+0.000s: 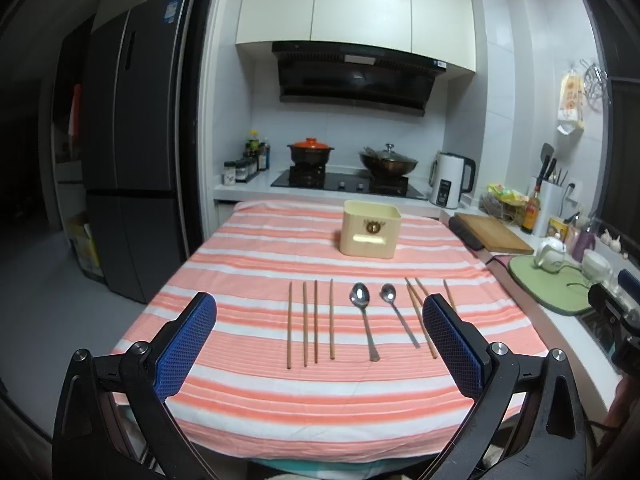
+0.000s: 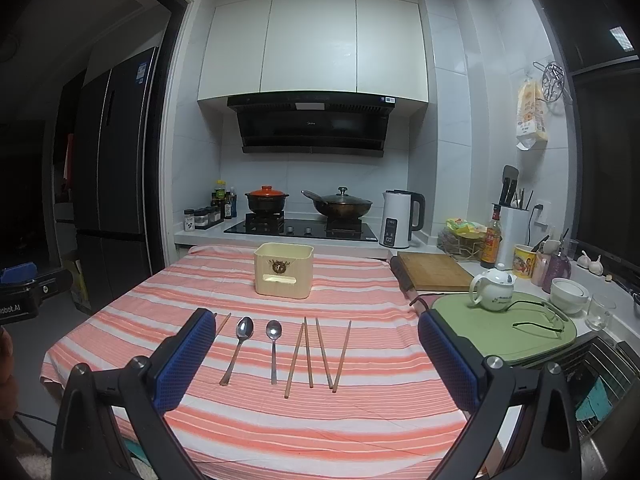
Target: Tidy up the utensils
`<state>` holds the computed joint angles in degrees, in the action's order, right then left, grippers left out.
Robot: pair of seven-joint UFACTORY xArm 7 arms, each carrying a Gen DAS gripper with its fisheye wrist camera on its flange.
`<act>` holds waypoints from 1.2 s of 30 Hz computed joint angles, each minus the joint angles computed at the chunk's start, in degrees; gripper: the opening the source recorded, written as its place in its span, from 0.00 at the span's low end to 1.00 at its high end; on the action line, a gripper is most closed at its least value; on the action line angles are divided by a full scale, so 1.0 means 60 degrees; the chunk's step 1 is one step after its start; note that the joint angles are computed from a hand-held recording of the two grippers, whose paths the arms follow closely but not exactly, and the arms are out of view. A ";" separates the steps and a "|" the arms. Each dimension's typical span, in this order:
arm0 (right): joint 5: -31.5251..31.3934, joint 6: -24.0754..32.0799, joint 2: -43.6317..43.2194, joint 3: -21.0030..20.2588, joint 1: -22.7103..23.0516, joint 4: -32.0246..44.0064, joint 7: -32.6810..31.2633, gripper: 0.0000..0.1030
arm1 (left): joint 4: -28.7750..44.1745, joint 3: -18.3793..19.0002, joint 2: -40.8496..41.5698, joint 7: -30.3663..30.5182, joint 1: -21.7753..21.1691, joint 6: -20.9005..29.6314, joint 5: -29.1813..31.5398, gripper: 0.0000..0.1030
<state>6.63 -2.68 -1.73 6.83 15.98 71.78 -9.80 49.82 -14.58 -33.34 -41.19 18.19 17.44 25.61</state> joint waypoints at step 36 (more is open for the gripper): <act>-0.0034 0.0154 0.0324 0.0131 -0.0136 0.0219 0.0039 1.00 | 0.0241 0.0180 0.0452 -0.0348 -0.0061 0.0430 0.0359 1.00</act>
